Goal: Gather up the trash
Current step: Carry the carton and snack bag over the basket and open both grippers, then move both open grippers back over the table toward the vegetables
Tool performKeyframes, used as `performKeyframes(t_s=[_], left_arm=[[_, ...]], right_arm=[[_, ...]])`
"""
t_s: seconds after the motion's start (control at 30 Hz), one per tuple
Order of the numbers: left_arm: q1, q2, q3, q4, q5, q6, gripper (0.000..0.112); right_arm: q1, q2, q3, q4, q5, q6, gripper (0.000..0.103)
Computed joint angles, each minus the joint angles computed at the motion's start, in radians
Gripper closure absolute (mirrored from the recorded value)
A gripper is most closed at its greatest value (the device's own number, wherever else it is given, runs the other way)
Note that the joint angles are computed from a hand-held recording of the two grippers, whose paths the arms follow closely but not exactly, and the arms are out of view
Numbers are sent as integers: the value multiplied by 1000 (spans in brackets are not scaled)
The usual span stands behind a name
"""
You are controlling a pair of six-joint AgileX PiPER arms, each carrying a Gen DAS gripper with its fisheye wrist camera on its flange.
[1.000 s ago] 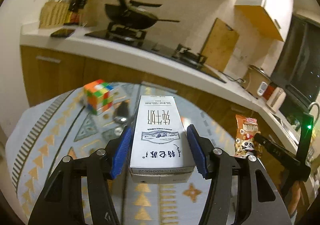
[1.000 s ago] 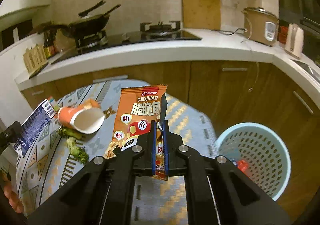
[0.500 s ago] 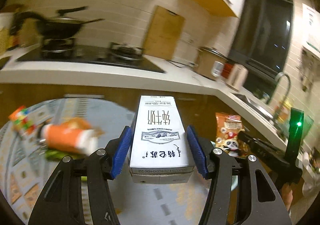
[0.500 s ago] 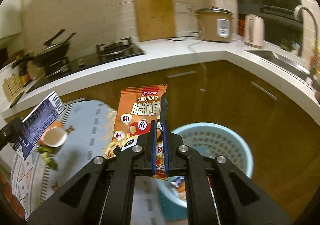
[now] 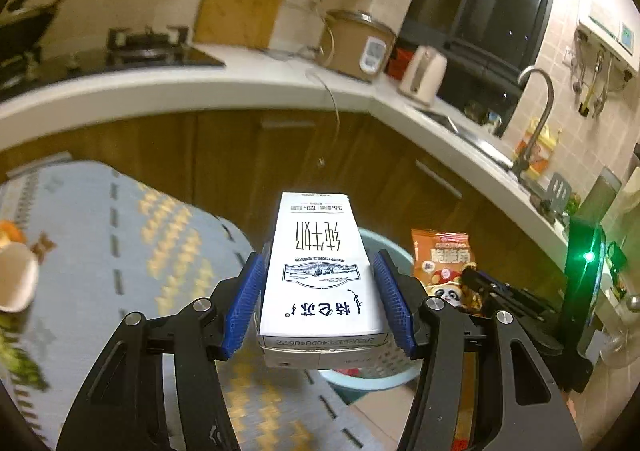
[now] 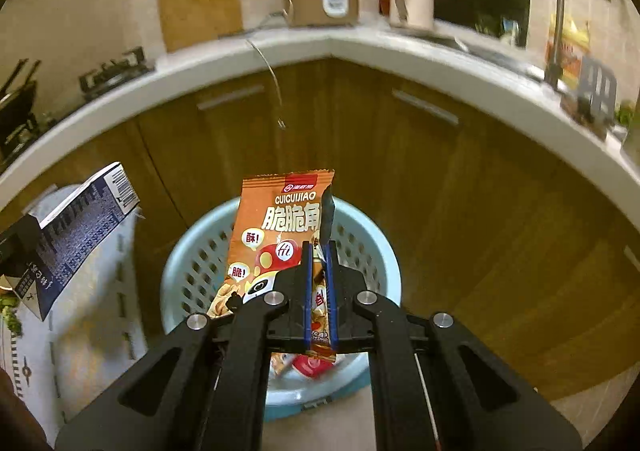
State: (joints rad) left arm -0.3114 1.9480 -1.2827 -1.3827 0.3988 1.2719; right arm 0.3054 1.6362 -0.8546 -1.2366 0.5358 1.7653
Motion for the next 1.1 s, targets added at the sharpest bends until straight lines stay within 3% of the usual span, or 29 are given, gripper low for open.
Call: performKeyframes(t_s=[0.1, 0.33, 0.5, 0.63, 0.83, 1.1], left_arm=[[-30, 52, -46, 78, -6, -77, 57], [-52, 111, -101, 160, 13, -168, 57], [-37, 122, -112, 152, 34, -171, 51], [-18, 105, -85, 128, 36, -146, 51], [45, 46, 0, 16, 60, -30, 47], [168, -77, 133, -115, 92, 132, 43]], right_arm=[[-47, 44, -10, 59, -65, -52, 99], [-75, 108, -43, 157, -94, -138, 98], [-104, 114, -40, 215, -148, -194, 89], [-93, 106, -33, 199, -141, -174, 87], [-38, 78, -43, 162, -104, -149, 61], [109, 32, -131, 173, -18, -185, 61]])
